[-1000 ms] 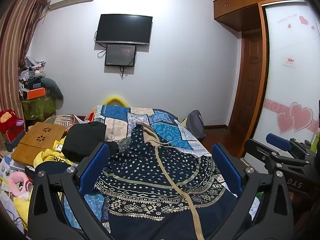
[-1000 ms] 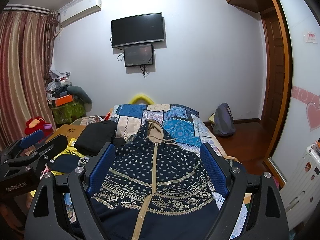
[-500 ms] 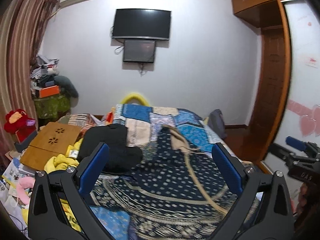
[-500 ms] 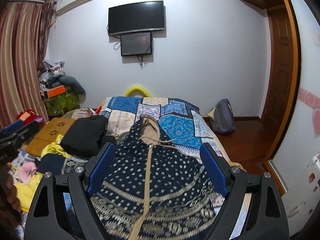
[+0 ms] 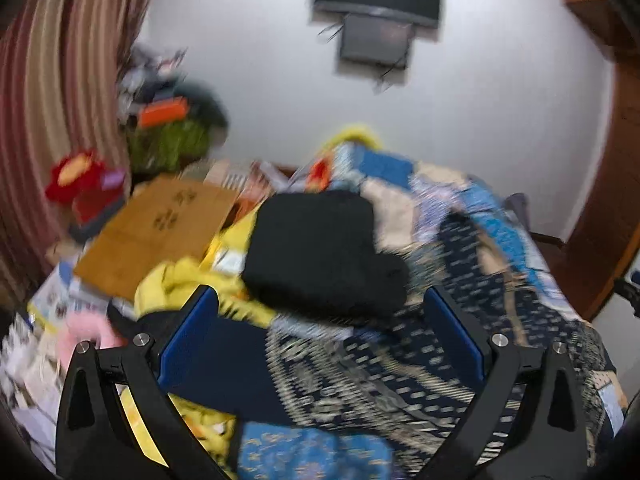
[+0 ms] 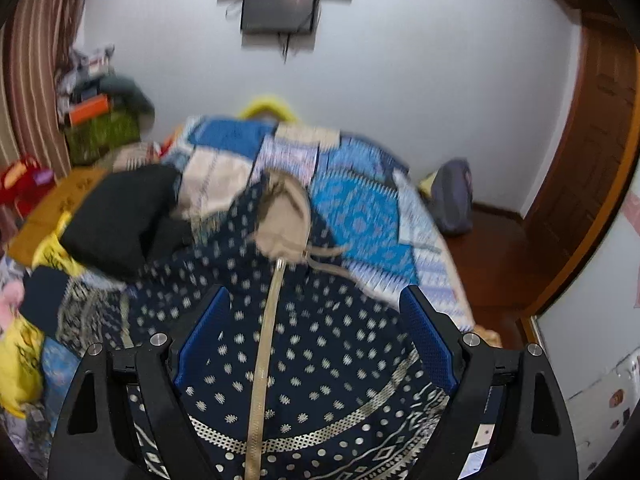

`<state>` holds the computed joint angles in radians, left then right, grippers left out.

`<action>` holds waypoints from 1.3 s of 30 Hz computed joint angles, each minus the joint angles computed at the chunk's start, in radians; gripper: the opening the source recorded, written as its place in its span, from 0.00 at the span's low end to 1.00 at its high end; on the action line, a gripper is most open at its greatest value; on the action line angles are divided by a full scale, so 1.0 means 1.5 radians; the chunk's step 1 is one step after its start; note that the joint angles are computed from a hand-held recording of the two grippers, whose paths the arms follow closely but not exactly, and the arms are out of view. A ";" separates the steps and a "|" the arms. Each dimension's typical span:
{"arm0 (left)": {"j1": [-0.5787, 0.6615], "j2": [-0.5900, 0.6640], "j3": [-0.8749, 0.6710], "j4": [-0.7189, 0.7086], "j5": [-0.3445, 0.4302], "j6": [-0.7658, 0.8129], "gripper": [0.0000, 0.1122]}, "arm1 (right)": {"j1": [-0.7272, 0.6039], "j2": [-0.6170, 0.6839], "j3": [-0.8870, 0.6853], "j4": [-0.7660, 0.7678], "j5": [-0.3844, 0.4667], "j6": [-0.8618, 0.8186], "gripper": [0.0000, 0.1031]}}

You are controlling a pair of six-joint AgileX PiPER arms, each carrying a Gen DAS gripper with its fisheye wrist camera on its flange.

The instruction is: Fold large clothes

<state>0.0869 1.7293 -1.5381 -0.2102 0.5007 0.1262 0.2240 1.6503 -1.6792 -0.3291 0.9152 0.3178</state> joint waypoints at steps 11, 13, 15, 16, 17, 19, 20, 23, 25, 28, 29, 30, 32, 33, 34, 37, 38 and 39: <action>0.203 0.205 -0.087 -0.219 0.194 0.101 0.92 | 0.008 0.113 -0.053 0.052 0.056 -0.069 0.82; 0.231 0.223 -0.086 -0.248 0.218 0.107 0.92 | 0.009 0.123 -0.062 0.056 0.060 -0.074 0.82; 0.257 0.246 -0.090 -0.288 0.242 0.121 0.90 | 0.009 0.130 -0.065 0.058 0.060 -0.076 0.82; 0.266 0.254 -0.091 -0.304 0.254 0.120 0.88 | 0.009 0.132 -0.066 0.060 0.061 -0.078 0.82; 0.272 0.265 -0.094 -0.318 0.262 0.121 0.88 | 0.008 0.134 -0.066 0.061 0.063 -0.079 0.82; 0.285 0.289 -0.104 -0.342 0.278 0.120 0.83 | 0.006 0.140 -0.069 0.062 0.065 -0.077 0.82; 0.289 0.299 -0.109 -0.351 0.282 0.118 0.81 | 0.004 0.142 -0.069 0.066 0.067 -0.078 0.82; 0.290 0.318 -0.120 -0.359 0.271 0.116 0.69 | 0.000 0.150 -0.072 0.071 0.072 -0.075 0.82; 0.285 0.328 -0.137 -0.346 0.265 0.101 0.58 | -0.001 0.155 -0.074 0.069 0.077 -0.071 0.82; 0.264 0.341 -0.175 -0.268 0.255 0.042 0.38 | 0.000 0.156 -0.073 0.066 0.082 -0.070 0.82; 0.251 0.338 -0.185 -0.225 0.246 0.022 0.34 | 0.000 0.155 -0.072 0.064 0.083 -0.069 0.82; 0.246 0.332 -0.184 -0.208 0.241 0.017 0.31 | 0.001 0.154 -0.070 0.061 0.083 -0.068 0.82; 0.223 0.315 -0.183 -0.142 0.218 -0.013 0.23 | 0.001 0.148 -0.061 0.057 0.079 -0.067 0.82; 0.218 0.309 -0.181 -0.123 0.211 -0.018 0.18 | 0.001 0.146 -0.059 0.057 0.079 -0.067 0.82; 0.206 0.300 -0.184 -0.088 0.201 -0.035 0.14 | 0.001 0.143 -0.058 0.058 0.079 -0.068 0.82; 0.188 0.288 -0.206 -0.046 0.197 -0.055 0.05 | -0.001 0.132 -0.049 0.059 0.074 -0.071 0.82; 0.183 0.281 -0.209 -0.040 0.192 -0.056 0.05 | -0.002 0.127 -0.046 0.060 0.072 -0.073 0.82; 0.176 0.272 -0.210 -0.034 0.184 -0.058 0.04 | -0.004 0.121 -0.043 0.061 0.068 -0.076 0.82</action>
